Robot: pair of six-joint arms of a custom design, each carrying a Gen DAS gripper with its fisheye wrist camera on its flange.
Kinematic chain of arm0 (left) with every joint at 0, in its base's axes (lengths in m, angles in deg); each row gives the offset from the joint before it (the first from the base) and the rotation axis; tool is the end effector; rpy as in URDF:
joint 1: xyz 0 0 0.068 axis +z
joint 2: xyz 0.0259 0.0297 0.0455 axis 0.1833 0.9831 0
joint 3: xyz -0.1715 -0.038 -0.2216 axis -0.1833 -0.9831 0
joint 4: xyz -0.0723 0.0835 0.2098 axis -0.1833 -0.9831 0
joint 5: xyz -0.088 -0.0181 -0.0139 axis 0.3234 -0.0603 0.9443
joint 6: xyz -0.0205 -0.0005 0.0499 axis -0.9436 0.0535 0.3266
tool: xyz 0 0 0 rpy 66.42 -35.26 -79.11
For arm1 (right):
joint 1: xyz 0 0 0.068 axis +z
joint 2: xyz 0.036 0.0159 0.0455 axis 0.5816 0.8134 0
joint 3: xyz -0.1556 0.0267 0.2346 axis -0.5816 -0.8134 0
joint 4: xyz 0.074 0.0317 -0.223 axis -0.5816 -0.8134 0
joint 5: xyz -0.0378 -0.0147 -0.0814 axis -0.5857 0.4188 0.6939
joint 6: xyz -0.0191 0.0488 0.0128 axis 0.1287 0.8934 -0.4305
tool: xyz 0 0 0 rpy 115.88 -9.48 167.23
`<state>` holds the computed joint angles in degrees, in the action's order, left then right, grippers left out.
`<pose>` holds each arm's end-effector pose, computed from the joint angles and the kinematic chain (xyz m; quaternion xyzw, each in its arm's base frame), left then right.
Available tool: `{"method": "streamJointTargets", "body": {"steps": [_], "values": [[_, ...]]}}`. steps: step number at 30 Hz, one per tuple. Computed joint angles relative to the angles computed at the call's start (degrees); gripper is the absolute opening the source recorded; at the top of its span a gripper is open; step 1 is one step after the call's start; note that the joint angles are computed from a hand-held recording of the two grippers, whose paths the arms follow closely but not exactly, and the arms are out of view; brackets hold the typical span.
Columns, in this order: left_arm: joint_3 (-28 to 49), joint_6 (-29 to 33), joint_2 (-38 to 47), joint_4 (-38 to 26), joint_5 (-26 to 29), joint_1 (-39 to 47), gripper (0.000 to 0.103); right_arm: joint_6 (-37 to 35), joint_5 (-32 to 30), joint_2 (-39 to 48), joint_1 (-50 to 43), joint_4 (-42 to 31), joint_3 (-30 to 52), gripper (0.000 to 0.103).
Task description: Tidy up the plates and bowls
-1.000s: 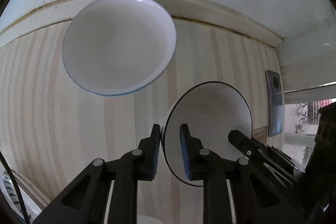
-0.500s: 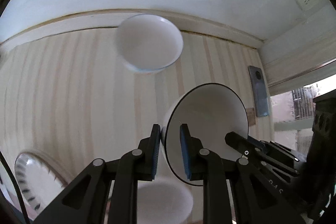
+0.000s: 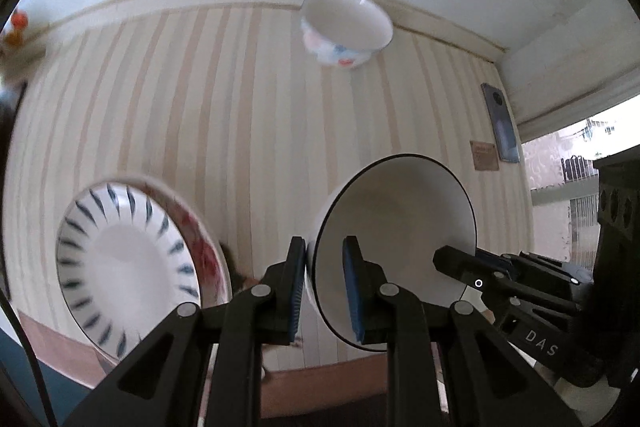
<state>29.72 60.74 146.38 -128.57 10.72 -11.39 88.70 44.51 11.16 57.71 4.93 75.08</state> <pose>0.2451 -0.1103 0.2631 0.2853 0.9449 -0.1570 0.0329 0.1746 0.0769 0.2116 0.2098 0.9509 0.1857 0.1315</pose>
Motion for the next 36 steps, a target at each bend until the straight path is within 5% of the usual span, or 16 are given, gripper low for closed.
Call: {"method": "streamJointTargets", "body": {"steps": [36], "values": [[-8.6, -5.3, 4.6, 7.9, -7.1, -11.7, 0.016, -0.5, -3.2, 7.1, -1.4, 7.8, -7.9, 0.014]]}}
